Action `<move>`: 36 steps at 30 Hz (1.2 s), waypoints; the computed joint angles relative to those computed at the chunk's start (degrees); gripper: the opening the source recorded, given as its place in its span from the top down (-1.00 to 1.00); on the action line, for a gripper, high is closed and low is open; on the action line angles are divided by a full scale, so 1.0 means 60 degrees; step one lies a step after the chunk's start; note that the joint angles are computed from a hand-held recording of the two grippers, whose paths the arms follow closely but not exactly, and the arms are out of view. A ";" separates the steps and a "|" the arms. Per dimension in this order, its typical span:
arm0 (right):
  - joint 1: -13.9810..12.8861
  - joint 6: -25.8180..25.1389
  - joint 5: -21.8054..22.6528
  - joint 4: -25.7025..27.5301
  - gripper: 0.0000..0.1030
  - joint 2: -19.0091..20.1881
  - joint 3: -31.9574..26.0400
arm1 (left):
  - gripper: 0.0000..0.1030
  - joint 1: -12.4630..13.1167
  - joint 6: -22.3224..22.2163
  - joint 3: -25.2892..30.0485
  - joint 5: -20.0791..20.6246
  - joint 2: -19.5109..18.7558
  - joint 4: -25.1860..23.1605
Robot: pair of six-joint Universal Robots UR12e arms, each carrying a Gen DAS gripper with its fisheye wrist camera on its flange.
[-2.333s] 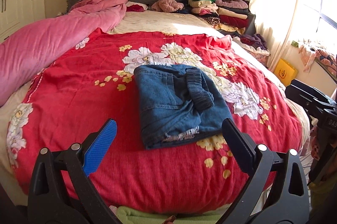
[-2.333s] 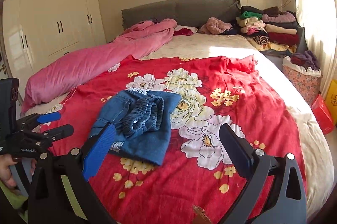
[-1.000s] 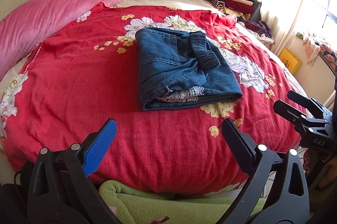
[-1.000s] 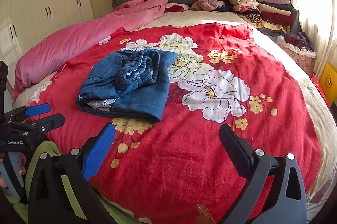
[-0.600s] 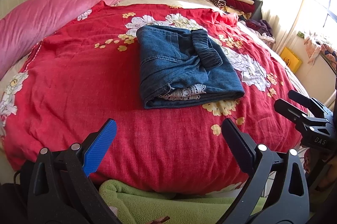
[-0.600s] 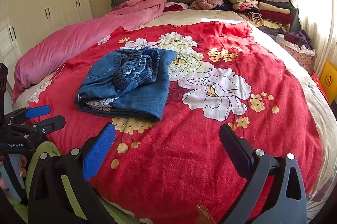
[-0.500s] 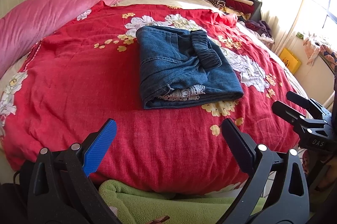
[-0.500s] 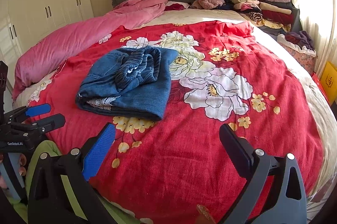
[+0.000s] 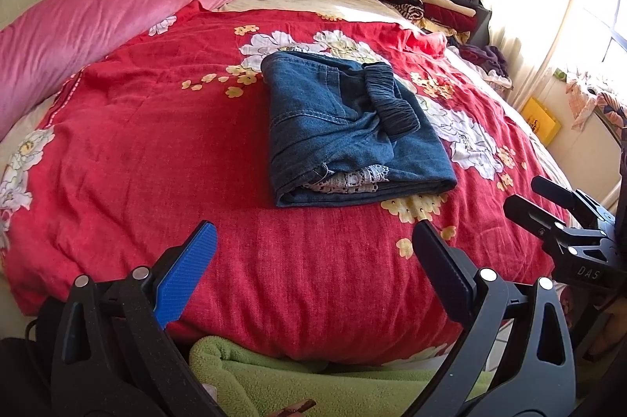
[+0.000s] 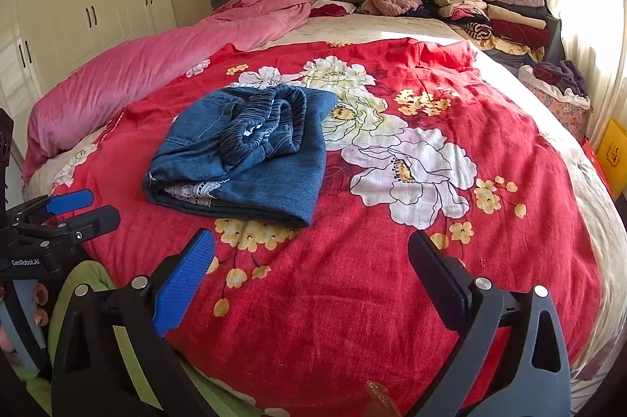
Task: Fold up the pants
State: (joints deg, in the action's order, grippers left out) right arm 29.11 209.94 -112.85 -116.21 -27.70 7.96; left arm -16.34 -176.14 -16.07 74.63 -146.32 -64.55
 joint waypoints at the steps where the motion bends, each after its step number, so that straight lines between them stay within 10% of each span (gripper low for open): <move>1: -0.0007 0.0013 0.0043 -0.0002 -0.91 0.0000 -0.0004 | -0.82 -0.0001 -0.0003 0.0013 -0.0018 -0.0008 -0.0012; 36: 0.0012 0.0178 -0.0169 -0.0377 -0.91 -0.0438 0.0922 | -0.82 -0.0045 0.0014 0.0097 0.0468 -0.0047 -0.0149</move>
State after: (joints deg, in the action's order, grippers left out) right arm 29.18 211.01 -113.87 -118.47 -30.33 13.49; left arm -16.61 -176.06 -15.49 77.44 -146.60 -65.44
